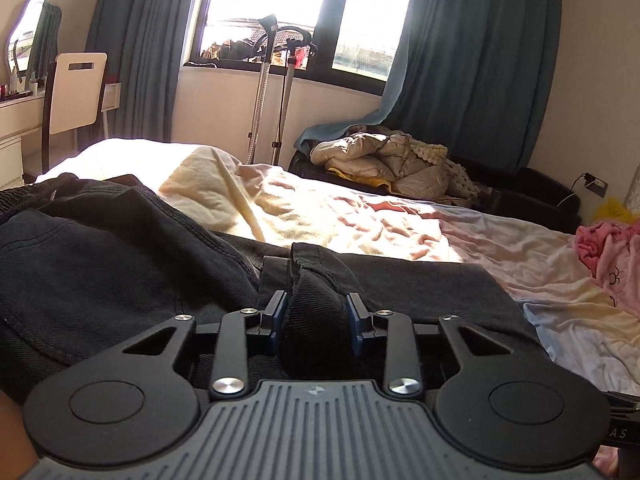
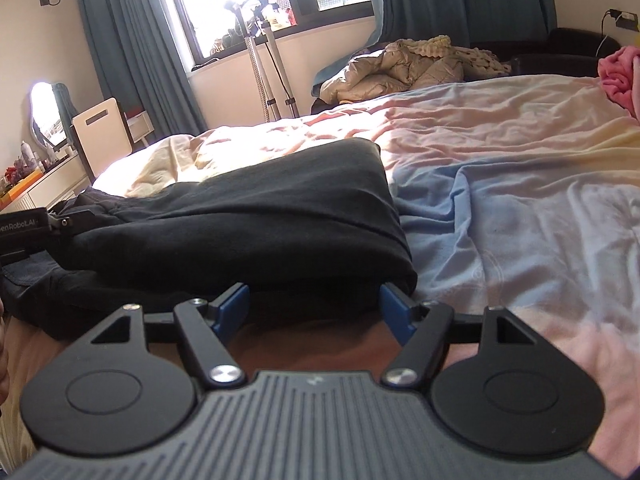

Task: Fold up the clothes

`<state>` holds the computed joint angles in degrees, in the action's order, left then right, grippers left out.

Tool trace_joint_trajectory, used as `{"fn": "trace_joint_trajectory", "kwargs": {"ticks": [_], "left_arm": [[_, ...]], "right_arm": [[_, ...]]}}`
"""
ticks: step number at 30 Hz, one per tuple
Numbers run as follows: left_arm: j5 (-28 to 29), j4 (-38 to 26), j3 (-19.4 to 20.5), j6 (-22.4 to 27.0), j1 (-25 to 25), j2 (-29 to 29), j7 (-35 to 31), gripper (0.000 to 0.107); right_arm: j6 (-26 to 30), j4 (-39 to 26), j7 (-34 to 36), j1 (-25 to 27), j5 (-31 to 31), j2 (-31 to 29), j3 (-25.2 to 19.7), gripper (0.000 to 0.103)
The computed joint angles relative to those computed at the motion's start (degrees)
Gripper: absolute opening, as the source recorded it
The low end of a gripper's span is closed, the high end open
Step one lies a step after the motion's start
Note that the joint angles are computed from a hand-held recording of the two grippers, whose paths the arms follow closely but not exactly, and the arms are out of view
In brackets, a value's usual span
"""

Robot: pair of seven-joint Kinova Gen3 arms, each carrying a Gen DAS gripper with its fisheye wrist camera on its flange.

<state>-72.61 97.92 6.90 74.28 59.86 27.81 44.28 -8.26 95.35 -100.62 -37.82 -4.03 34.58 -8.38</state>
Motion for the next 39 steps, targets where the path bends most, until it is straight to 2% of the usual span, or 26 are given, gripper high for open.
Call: {"fn": "trace_joint_trajectory", "kwargs": {"ticks": [2,4,7,10,12,14,15,19,22,27,31,35,39], "left_arm": [[-0.72,0.09,2.58,1.31,-1.34,0.32,0.5,0.035],[1.41,-1.06,3.71,0.87,-3.2,0.77,-2.65,0.036],[6.27,-1.95,-0.3,-2.78,-2.46,0.64,-3.08,0.041],[7.1,-2.1,-1.31,-3.47,-2.41,1.04,-1.87,0.044],[7.04,-2.8,-1.74,-2.71,-1.85,1.72,-2.17,0.045],[7.37,-4.15,-2.04,-0.93,-1.18,2.5,-3.65,0.051],[7.71,-5.28,-2.32,0.83,-0.61,3.18,-4.32,0.058],[6.42,-5.78,-3.18,3.71,1.26,3.38,-3.1,0.073],[7.34,-7.59,-2.91,5.33,0.73,4.28,-5.87,0.075],[11.33,-9.8,-2.95,3.71,-1.46,5.16,-10.84,0.075],[12.52,-11.93,-3.47,5.23,-1.04,6.58,-15.59,0.076],[13.59,-11.32,-4.35,3.65,-0.86,6.06,-15.77,0.078],[14.03,-11.64,-4.7,3.65,-0.79,6.3,-16.91,0.078]], "right_arm": [[-0.04,-0.57,-0.41,1.94,0.71,0.56,-1.9,0.072],[-0.05,-1.31,-0.8,3.28,1.37,1.22,-3.32,0.072],[-0.43,-2.19,-1.12,5.7,3.19,2.29,-6.12,0.072],[-0.51,-2.96,-1.4,7.55,4.95,3.25,-8.31,0.072],[-0.62,-3.41,-1.79,7.87,5.35,3.73,-8.72,0.072],[-0.51,-3.74,-1.96,7.56,5.51,3.93,-8.34,0.073],[-0.48,-3.85,-2.04,7.5,5.58,4.01,-8.26,0.073],[-0.56,-4.0,-2.58,7.94,5.89,4.22,-8.77,0.073],[-1.35,-3.5,-3.29,8.71,6.1,4.06,-9.67,0.073],[-5.35,-1.71,-4.3,10.18,8.11,3.64,-10.94,0.073],[-8.82,-0.84,-6.64,13.92,12.94,4.62,-14.76,0.073],[-9.53,-0.62,-10.7,18.7,19.21,5.28,-19.13,0.073],[-10.18,-0.21,-16.89,25.06,26.21,7.25,-25.78,0.073]]}}
